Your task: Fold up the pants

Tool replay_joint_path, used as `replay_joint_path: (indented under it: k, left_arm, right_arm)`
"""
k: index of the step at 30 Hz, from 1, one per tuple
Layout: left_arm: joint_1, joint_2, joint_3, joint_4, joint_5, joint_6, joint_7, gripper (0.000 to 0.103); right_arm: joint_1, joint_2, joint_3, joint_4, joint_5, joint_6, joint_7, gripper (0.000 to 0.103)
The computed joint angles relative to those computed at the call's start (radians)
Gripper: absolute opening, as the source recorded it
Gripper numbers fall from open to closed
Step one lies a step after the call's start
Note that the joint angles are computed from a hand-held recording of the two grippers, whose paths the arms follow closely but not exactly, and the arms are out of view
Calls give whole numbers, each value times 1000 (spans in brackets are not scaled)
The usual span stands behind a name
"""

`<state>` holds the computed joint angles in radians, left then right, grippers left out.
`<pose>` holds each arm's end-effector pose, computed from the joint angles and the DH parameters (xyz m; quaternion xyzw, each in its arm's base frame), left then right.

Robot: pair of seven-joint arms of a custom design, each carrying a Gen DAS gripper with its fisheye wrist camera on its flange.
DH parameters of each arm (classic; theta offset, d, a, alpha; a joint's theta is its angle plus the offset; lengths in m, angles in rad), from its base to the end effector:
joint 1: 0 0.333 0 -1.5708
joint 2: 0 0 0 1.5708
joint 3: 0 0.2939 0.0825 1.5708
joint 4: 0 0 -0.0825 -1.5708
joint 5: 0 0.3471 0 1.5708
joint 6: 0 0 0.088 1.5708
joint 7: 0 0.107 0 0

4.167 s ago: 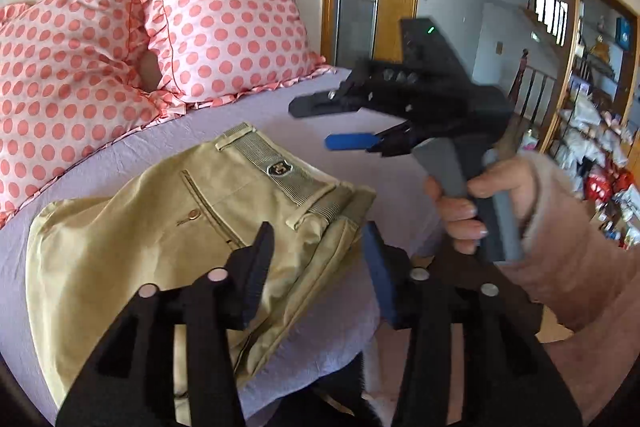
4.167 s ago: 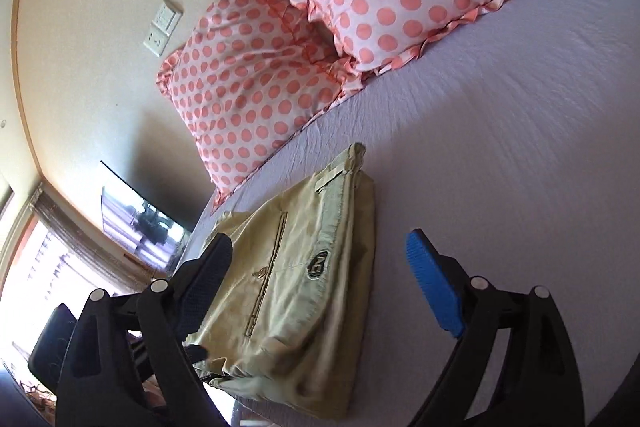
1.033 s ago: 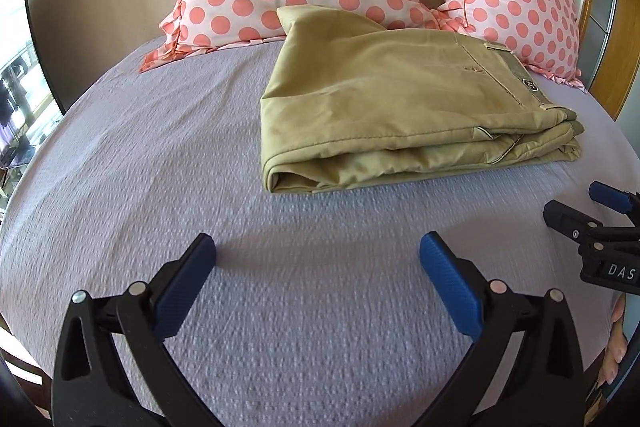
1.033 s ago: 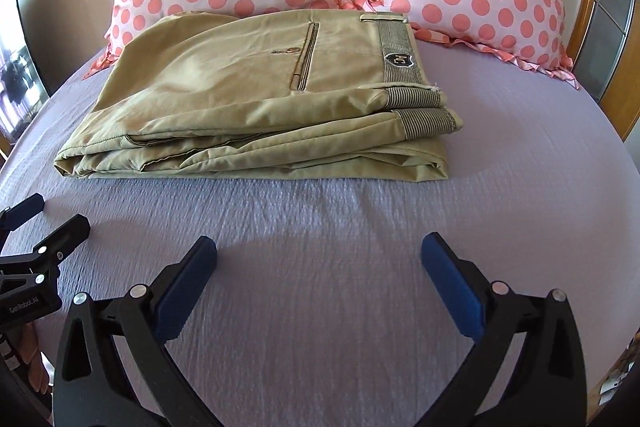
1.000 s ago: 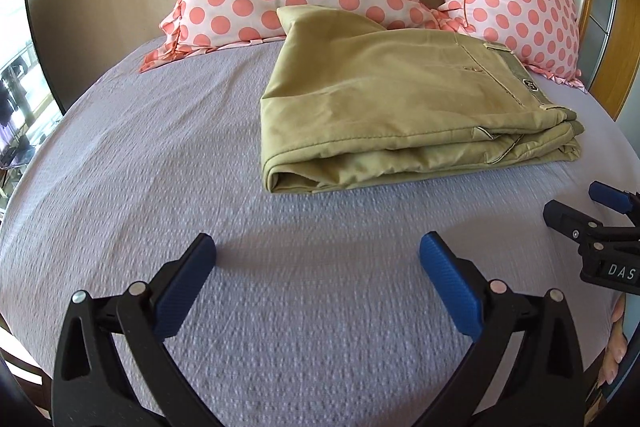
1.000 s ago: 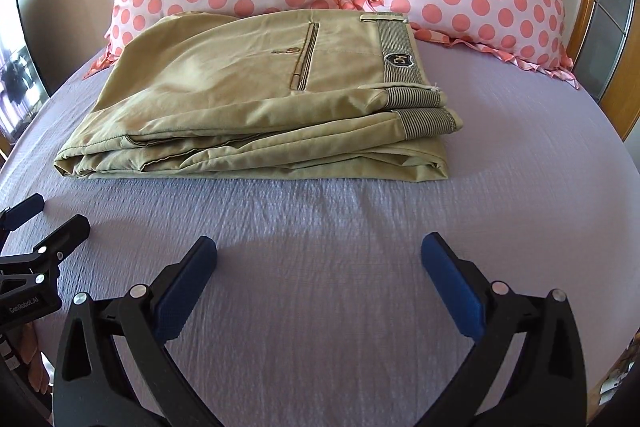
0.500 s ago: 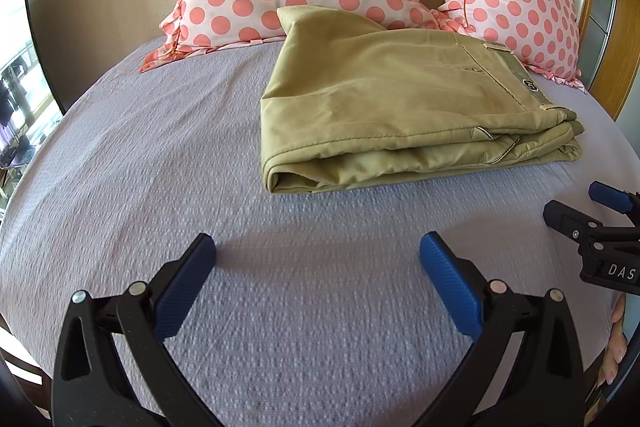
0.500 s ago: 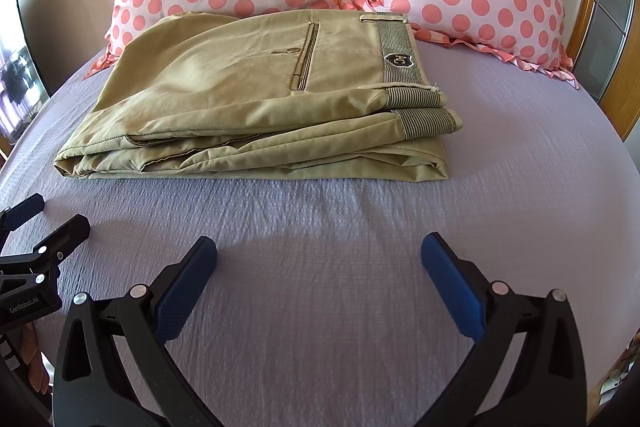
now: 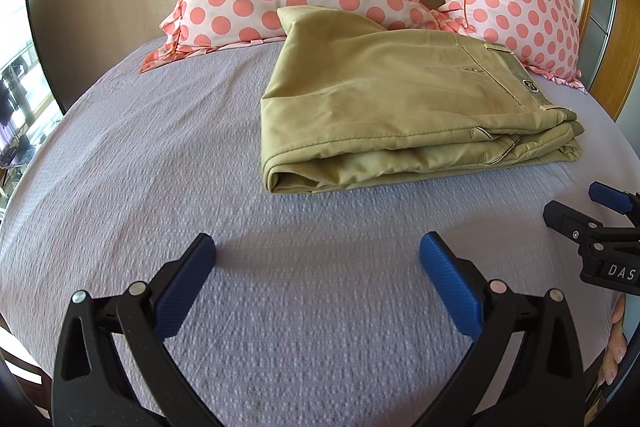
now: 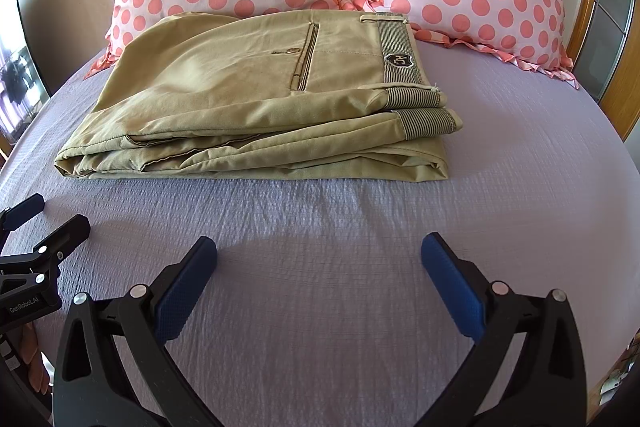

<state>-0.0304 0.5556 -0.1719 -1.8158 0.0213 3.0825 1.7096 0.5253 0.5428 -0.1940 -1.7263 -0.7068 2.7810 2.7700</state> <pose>0.6518 -0.1187 0.3284 -0.5543 0.7536 -0.2794 0.2163 0.6115 0.2596 0.3264 -0.5936 0.7318 -0.2477 0.2254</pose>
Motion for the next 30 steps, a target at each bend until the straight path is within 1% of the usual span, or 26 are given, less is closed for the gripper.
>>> replay_joint_path:
  k: [16,30]
  left_arm:
    - [2,0,-2,0,2,0,-2,101]
    - [-10,-1,14,6,10,-10,-14,101]
  right_arm:
    - [1,0,-1,0,1,0,0,102]
    - [1,1,-2,1,1,0,1,102]
